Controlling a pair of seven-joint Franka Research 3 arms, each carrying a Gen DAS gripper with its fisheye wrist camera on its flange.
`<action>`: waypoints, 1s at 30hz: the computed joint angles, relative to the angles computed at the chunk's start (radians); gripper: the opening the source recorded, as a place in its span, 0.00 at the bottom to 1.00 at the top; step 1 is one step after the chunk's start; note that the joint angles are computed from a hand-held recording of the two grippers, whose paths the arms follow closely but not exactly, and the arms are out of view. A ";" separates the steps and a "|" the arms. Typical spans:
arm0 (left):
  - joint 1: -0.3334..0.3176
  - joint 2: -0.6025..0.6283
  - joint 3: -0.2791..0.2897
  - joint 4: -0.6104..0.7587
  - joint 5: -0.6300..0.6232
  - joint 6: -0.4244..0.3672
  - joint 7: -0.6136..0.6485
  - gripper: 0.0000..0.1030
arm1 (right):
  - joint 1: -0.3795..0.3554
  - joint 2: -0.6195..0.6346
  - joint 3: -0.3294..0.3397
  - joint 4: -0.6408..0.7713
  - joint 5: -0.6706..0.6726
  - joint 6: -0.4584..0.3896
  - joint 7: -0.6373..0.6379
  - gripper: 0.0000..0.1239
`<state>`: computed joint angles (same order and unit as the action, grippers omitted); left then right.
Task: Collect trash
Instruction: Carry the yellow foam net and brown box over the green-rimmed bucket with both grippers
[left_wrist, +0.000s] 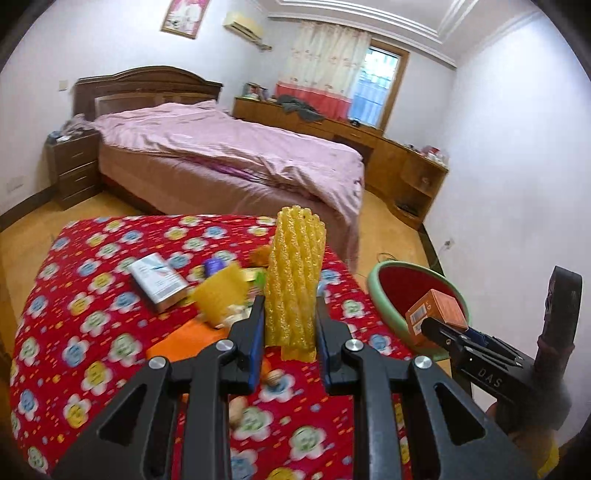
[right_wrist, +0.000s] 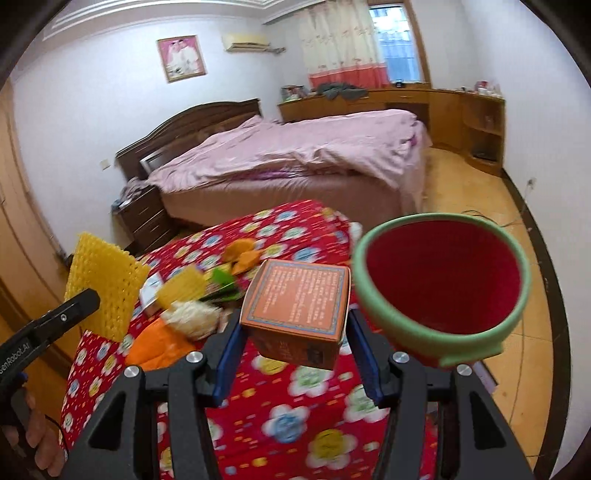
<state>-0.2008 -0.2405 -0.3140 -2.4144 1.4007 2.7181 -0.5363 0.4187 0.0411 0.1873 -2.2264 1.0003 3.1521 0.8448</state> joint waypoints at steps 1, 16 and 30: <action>0.001 0.032 0.000 0.032 0.003 0.006 0.016 0.23 | -0.006 0.004 -0.009 0.004 -0.009 0.002 0.007 0.47; -0.112 0.467 0.106 0.470 -0.067 0.121 0.283 0.23 | -0.180 0.109 -0.022 0.077 -0.090 -0.009 0.099 0.47; -0.198 0.756 0.176 0.755 -0.369 0.184 0.634 0.23 | -0.300 0.188 0.002 0.124 -0.132 -0.014 0.148 0.47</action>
